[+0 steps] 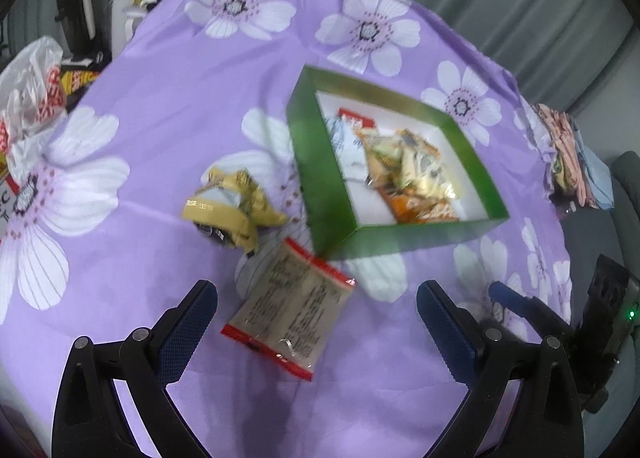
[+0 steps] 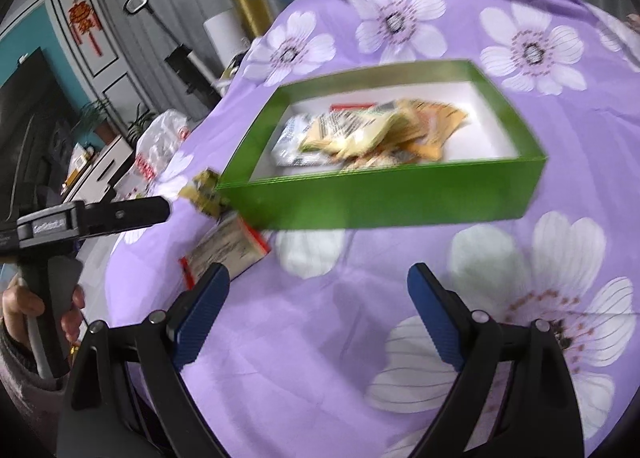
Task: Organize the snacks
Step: 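Withdraw the right tool toward the white packet with red edges, then grasp the red-edged white packet with the right tool and lift it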
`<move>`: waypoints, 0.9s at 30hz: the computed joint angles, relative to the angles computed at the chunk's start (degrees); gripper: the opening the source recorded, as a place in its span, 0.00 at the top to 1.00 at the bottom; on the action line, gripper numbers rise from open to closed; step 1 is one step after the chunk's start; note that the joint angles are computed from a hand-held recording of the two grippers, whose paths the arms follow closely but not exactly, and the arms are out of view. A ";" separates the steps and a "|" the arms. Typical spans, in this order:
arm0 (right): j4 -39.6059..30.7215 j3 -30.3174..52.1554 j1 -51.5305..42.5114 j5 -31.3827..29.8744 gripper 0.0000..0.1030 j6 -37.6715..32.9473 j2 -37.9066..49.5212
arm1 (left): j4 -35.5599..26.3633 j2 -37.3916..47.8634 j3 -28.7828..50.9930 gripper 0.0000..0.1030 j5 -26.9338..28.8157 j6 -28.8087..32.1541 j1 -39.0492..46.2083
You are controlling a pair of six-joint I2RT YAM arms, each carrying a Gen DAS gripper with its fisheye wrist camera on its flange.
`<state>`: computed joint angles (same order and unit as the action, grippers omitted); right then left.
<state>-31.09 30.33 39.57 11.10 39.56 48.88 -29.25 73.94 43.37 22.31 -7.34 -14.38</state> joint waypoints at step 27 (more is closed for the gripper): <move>25.20 4.35 4.69 -7.26 0.30 -3.16 30.45 | 6.79 11.81 -2.61 0.28 10.00 8.29 3.77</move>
<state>-5.89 34.68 44.26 3.84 36.40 79.33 -22.46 85.74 40.76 32.30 0.94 -10.61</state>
